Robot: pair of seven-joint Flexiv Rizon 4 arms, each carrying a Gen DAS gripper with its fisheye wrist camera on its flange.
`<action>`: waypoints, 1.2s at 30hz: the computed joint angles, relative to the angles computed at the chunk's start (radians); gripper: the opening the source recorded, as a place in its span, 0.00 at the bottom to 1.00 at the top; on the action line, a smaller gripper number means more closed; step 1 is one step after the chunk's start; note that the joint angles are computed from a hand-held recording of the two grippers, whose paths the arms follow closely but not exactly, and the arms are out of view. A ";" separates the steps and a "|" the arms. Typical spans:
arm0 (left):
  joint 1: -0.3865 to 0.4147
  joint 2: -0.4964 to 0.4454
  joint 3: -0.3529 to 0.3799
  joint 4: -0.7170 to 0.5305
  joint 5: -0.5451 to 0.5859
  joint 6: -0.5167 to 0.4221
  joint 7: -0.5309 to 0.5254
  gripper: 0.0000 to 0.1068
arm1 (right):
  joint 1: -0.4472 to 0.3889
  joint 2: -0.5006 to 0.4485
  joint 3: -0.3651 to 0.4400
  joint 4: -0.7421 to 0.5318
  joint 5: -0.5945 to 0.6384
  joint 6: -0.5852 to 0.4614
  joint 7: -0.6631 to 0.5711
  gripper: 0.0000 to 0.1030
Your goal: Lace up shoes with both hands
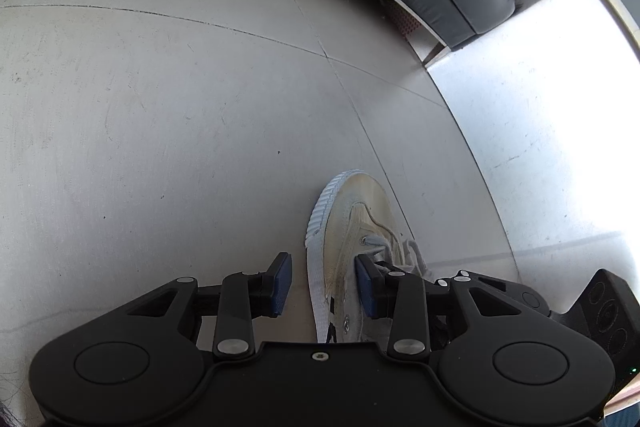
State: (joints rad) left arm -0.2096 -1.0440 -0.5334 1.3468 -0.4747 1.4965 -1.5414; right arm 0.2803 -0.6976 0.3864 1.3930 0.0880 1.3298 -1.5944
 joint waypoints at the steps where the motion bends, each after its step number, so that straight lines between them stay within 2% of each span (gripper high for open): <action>1: -0.001 0.000 0.001 -0.001 0.002 -0.001 0.002 0.32 | 0.004 -0.001 -0.004 -0.005 -0.009 -0.008 -0.004 0.05; 8: -0.024 0.011 0.045 -0.024 0.031 -0.040 0.044 0.30 | 0.035 -0.001 -0.037 -0.059 -0.043 -0.124 -0.007 0.05; 12: -0.009 0.009 0.019 -0.022 0.027 -0.052 0.091 0.30 | 0.021 -0.020 -0.019 -0.131 0.004 -0.233 -0.020 0.06; 14: -0.006 0.010 0.012 -0.021 0.022 -0.053 0.111 0.26 | 0.027 -0.031 -0.025 -0.178 0.006 -0.310 -0.049 0.06; 18: 0.037 0.003 -0.067 0.003 0.020 0.001 0.190 0.27 | 0.034 -0.050 -0.036 -0.255 0.038 -0.419 -0.113 0.05; 20: 0.068 -0.009 -0.120 0.015 0.007 0.044 0.193 0.27 | 0.035 -0.049 -0.042 -0.256 0.068 -0.416 -0.136 0.05; 21: 0.068 -0.011 -0.114 0.005 -0.004 0.040 0.171 0.28 | 0.039 -0.045 -0.049 -0.249 0.078 -0.403 -0.141 0.05; 24: 0.082 -0.040 -0.130 -0.037 -0.029 -0.036 0.160 0.25 | 0.055 -0.029 -0.065 -0.191 0.089 -0.305 -0.165 0.05; 27: 0.113 -0.099 -0.206 -0.056 -0.098 -0.044 0.122 0.25 | 0.046 -0.022 -0.053 -0.157 0.105 -0.251 -0.175 0.06; 28: 0.137 -0.129 -0.267 -0.054 -0.148 -0.039 0.136 0.25 | 0.042 -0.023 -0.048 -0.158 0.108 -0.253 -0.175 0.06; 31: 0.172 -0.173 -0.355 -0.047 -0.178 -0.028 0.159 0.24 | 0.041 -0.022 -0.046 -0.159 0.105 -0.257 -0.174 0.06; 36: 0.193 -0.210 -0.427 -0.041 -0.180 0.008 0.175 0.21 | 0.053 -0.016 -0.061 -0.150 0.089 -0.247 -0.152 0.10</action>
